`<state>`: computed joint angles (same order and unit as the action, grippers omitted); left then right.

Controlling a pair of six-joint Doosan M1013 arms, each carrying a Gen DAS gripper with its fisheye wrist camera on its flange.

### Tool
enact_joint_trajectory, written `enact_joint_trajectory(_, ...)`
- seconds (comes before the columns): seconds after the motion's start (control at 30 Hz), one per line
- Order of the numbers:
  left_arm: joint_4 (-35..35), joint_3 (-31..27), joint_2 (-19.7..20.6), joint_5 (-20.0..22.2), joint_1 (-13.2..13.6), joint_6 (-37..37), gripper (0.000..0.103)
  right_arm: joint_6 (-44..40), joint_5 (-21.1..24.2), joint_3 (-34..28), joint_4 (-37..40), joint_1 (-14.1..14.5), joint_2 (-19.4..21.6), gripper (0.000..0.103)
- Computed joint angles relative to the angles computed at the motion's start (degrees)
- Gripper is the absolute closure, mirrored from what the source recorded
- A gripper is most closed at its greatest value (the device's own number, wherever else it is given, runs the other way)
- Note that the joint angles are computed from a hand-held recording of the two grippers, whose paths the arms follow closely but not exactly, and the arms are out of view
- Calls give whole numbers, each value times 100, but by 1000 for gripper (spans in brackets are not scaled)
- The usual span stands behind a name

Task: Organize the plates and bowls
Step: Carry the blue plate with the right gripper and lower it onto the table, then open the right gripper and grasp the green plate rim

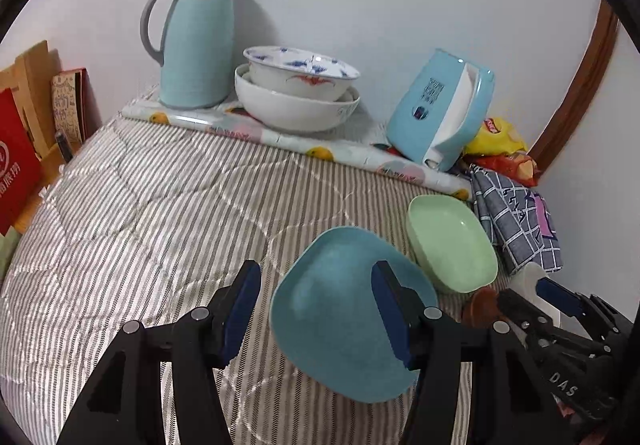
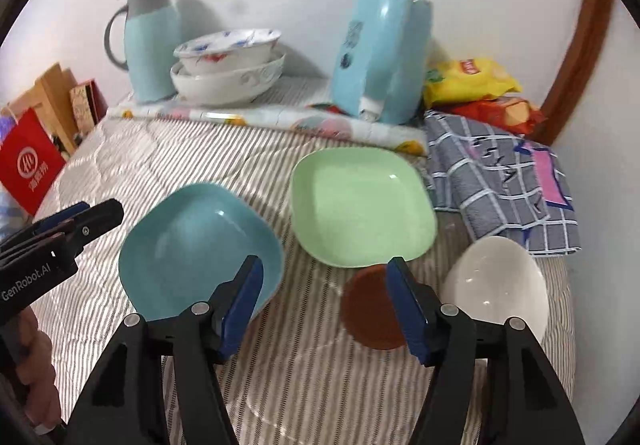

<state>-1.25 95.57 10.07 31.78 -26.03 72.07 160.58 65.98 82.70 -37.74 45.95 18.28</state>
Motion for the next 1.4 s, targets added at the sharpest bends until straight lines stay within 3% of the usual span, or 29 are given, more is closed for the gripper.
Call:
enact_joint_trajectory(0.13,-176,-58,-8,63,-59,254,48,360,63,154,-162,8,-160,39)
enact_joint_trajectory(0.23,213,-113,1,120,-170,54,48,336,-55,272,37,-71,-303,40)
enact_joint_trajectory(0.67,312,-403,153,422,-316,-15,48,489,-268,603,230,-297,-644,40)
enact_joint_trajectory(1.13,430,-779,513,633,-498,-210,48,314,-564,737,188,-622,-729,40)
enact_joint_trajectory(1.4,508,-997,723,787,-569,-210,48,91,-816,789,302,-826,-682,48)
